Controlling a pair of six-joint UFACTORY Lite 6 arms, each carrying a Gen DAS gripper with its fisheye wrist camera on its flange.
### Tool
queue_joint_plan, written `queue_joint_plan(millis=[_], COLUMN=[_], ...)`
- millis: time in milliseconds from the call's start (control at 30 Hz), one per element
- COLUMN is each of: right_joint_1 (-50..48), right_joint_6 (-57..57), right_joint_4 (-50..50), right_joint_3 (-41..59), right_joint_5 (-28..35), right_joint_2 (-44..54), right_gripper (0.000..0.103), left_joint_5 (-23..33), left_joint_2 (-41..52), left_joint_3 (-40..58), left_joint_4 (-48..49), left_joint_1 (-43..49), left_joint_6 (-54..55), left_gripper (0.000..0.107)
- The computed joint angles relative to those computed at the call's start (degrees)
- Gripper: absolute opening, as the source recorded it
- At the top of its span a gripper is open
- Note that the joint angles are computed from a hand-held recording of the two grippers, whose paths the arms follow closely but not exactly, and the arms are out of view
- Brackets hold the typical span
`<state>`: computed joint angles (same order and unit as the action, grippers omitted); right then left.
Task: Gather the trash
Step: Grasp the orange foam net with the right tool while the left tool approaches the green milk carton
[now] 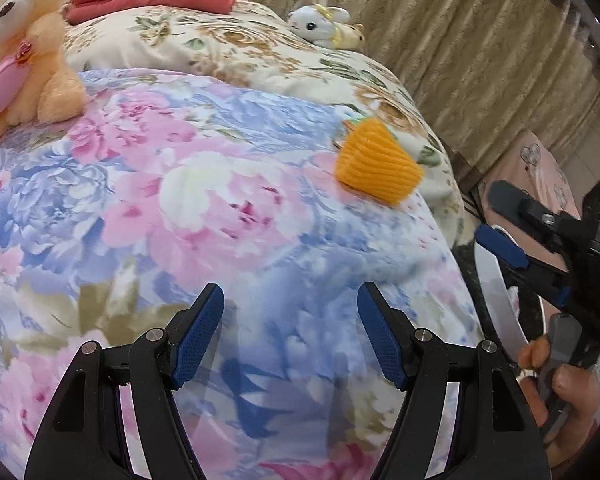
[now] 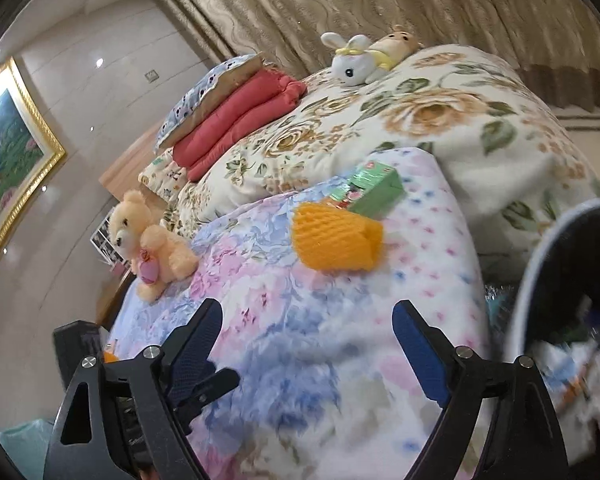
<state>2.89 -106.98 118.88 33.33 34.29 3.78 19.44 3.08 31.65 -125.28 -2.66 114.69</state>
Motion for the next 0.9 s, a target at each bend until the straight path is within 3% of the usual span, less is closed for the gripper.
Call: queue_joint_plan(millis=[167,300,467,500,567,600,633,667,733,900], right_joint_1=[3.44,4.02,3.76,4.09,4.46,4.54,4.46,4.19,3.42,0.43], right_joint_6=[-4.79,-3.33,-2.01,-2.32,-1.52,-0.41,-0.24,-1.37,-2.22,-4.21], right_joint_4=[6.37,5.63,5.32,5.72,4.53,3.30,2.94,3.68,3.76,3.29], right_joint_3=[9.24,17.33,21.88,22.33,23.53,24.03,23.98,23.06,21.24,12.75], right_joint_5=[-2.89,-4.73,-2.98,-3.46,-4.42,-4.81,-4.58,-3.86,-2.34,1.96], right_joint_2=[11.55,19.86,24.88,25.37,26.50,26.95,27.07,26.55,25.22,17.94], right_gripper=[0.089,0.089,0.088,0.085,0.060,0.040,0.030,0.028,0.015,0.013], left_joint_5=[0.64,1.63,1.69,1.47,1.09,0.76,0.51,0.28,-0.20,-2.09], left_joint_2=[3.02,6.82,9.17,9.80,11.11,11.90,12.57,13.14,14.64,19.05], left_joint_3=[2.65,5.34,7.37,8.13,9.73,10.72,11.56,12.31,14.21,20.67], left_joint_4=[1.69,4.20,3.45,3.40,3.27,3.18,3.00,2.92,2.89,6.31], left_joint_1=[2.98,5.13,5.44,5.24,4.75,4.42,4.16,3.88,3.17,0.50], left_joint_6=[-0.32,-1.96,-0.67,-0.68,-0.82,-0.92,-0.86,-0.91,-1.08,-4.72], left_gripper=[0.071,0.071,0.071,0.071,0.071,0.071,0.071,0.071,0.071,0.071])
